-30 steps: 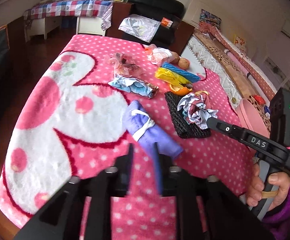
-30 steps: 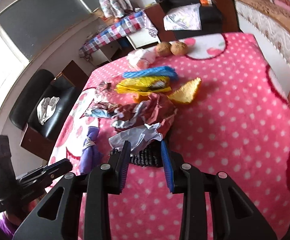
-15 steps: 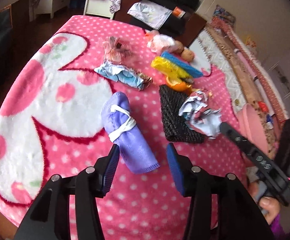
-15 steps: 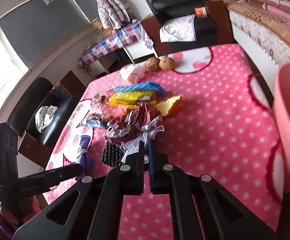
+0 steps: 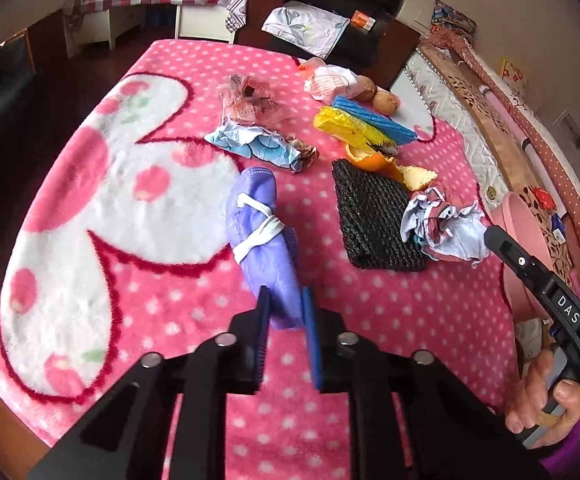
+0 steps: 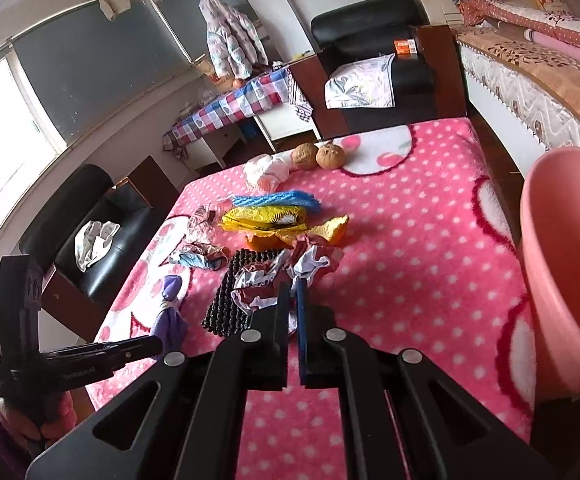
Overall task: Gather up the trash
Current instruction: 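Carry the wrapper with the right gripper into the pink bucket and release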
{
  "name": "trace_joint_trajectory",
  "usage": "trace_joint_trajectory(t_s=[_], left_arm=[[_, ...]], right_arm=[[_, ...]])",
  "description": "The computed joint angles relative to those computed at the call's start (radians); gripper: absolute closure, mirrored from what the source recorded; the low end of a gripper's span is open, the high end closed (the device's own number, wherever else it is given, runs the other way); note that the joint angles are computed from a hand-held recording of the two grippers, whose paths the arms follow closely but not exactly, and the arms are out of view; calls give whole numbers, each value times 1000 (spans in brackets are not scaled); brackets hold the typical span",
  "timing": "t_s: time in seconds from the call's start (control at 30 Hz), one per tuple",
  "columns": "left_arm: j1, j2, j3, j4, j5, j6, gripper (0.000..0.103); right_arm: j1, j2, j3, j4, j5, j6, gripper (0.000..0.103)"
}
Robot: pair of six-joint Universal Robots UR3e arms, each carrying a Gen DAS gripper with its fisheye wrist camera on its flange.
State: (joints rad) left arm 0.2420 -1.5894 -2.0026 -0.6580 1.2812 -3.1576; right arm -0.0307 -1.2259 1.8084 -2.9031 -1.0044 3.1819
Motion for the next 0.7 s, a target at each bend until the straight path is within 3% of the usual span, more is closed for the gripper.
trace_joint_trajectory(t_s=[0.07, 0.33, 0.7], left_arm=[[9, 19, -13, 13, -15, 4, 94], [-27, 69, -1, 72, -62, 45, 95], [-153, -56, 179, 130, -125, 23, 95]], right_arm=[[-9, -15, 20, -16, 6, -3, 99], [-63, -75, 86, -75, 33, 6, 99], [-210, -176, 154, -113, 87, 21, 99]])
